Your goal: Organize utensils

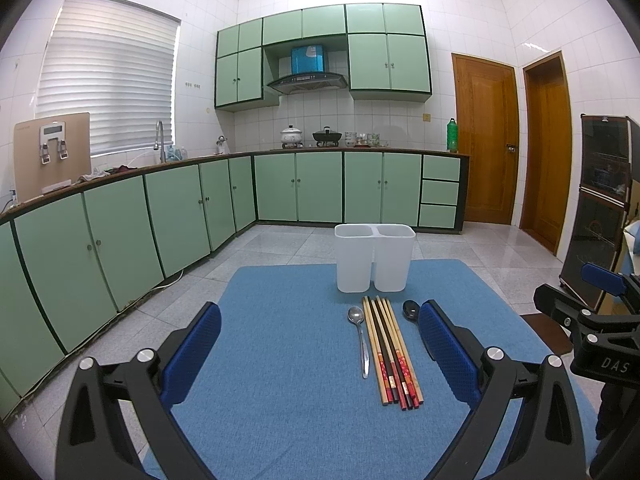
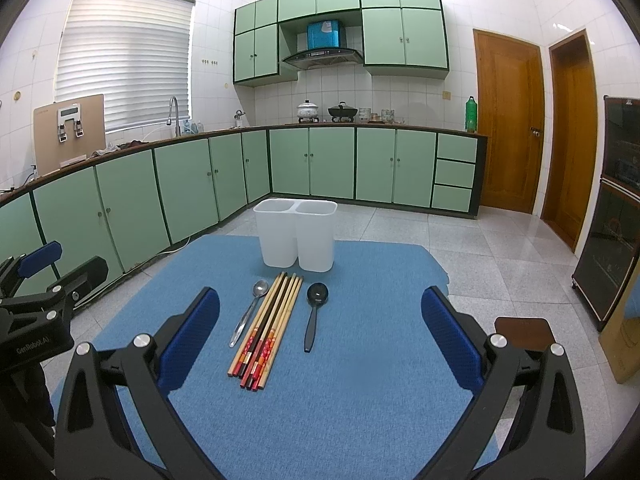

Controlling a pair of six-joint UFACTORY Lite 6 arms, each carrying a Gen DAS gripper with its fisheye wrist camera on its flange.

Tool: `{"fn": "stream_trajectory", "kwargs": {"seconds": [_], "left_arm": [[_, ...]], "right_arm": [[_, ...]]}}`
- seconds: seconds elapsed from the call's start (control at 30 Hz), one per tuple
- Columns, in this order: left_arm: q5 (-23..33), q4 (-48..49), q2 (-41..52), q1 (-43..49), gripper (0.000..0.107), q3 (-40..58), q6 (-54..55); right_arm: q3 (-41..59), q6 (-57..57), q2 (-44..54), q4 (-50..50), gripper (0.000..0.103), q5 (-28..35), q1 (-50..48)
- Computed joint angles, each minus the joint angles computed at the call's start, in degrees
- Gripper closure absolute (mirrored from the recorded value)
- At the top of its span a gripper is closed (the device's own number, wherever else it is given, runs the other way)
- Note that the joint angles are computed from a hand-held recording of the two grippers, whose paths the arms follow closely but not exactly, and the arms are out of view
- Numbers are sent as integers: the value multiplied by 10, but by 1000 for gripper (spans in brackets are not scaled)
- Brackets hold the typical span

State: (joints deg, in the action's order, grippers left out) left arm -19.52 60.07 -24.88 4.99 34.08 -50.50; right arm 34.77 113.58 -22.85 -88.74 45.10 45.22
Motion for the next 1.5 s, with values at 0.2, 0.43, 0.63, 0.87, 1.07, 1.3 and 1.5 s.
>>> {"fn": "stream_trajectory", "kwargs": {"seconds": [0.2,0.43,0.63,0.87,1.07,1.3,1.5], "left_arm": [[0,-7,1,-1,10,-1,7],[-10,-2,9,9,10,-1,7],[-12,-25,46,6,10,16,33],[22,-157,185,-32,10,116,159],[74,-194,385,-51,10,295,200],[151,157,596,-66,10,516,-157],[141,514,727,-71,10,651,-517]], "right_arm": [[-2,3,1,-2,5,-2,-3],[-6,35,22,-26,5,-11,-11],[0,46,41,-46,5,-38,-41],[74,55,142,-102,5,-135,-154],[222,52,323,-132,5,-244,-265],[439,-154,543,65,7,-305,-320],[624,-442,704,344,12,-297,-329]]}}
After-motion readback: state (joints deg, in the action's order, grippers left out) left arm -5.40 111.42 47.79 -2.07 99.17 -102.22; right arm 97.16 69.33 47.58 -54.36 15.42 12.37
